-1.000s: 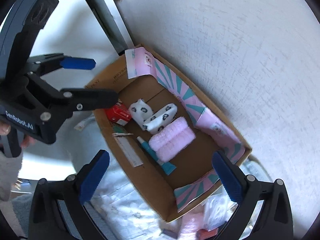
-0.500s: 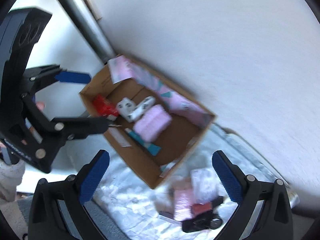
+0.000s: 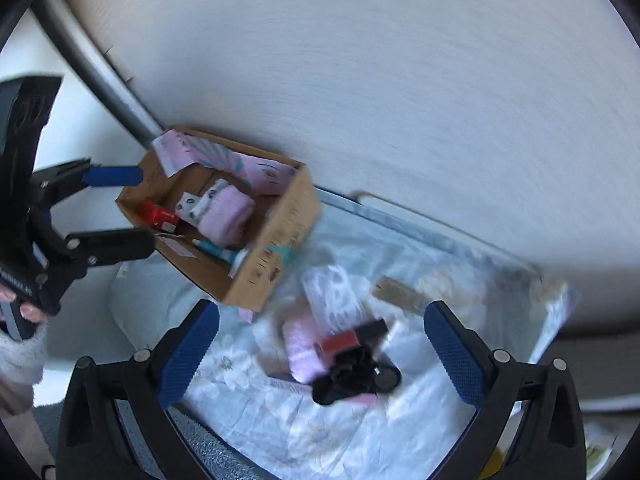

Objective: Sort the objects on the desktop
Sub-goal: 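Move both open tools back over the remaining items on the bed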

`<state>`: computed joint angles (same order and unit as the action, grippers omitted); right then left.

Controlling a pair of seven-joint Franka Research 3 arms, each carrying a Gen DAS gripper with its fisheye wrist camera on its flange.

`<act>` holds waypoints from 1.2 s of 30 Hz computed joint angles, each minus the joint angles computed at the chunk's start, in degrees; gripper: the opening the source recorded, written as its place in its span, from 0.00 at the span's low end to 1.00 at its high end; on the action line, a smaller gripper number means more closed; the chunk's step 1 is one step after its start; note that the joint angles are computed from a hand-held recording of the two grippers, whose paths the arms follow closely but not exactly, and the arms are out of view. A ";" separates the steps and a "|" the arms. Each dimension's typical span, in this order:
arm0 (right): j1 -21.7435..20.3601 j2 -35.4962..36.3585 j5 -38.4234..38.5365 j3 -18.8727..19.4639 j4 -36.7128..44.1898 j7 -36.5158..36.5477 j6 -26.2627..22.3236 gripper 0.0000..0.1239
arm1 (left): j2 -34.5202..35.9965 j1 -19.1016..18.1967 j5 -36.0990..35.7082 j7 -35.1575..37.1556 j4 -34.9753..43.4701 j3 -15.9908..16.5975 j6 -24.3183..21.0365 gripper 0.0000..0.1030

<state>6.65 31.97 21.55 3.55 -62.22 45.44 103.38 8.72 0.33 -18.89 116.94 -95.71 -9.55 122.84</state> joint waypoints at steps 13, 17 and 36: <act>-4.16 1.54 0.93 -0.87 -1.09 -1.65 -1.54 0.83 | -4.39 -5.43 2.58 4.45 -10.65 -1.84 5.03 1.00; -4.88 2.19 0.49 -1.35 -1.87 -3.06 -1.16 0.82 | -4.76 -6.87 3.82 4.42 -13.82 -2.10 6.54 0.99; -4.02 7.00 -5.62 -1.90 -3.00 -13.13 -1.30 0.53 | 4.59 -11.23 24.57 -5.38 -10.29 -2.91 5.01 0.91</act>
<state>2.63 38.97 15.92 1.65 -65.22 32.31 102.08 13.31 -10.90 5.68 111.55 -106.00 -12.46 127.85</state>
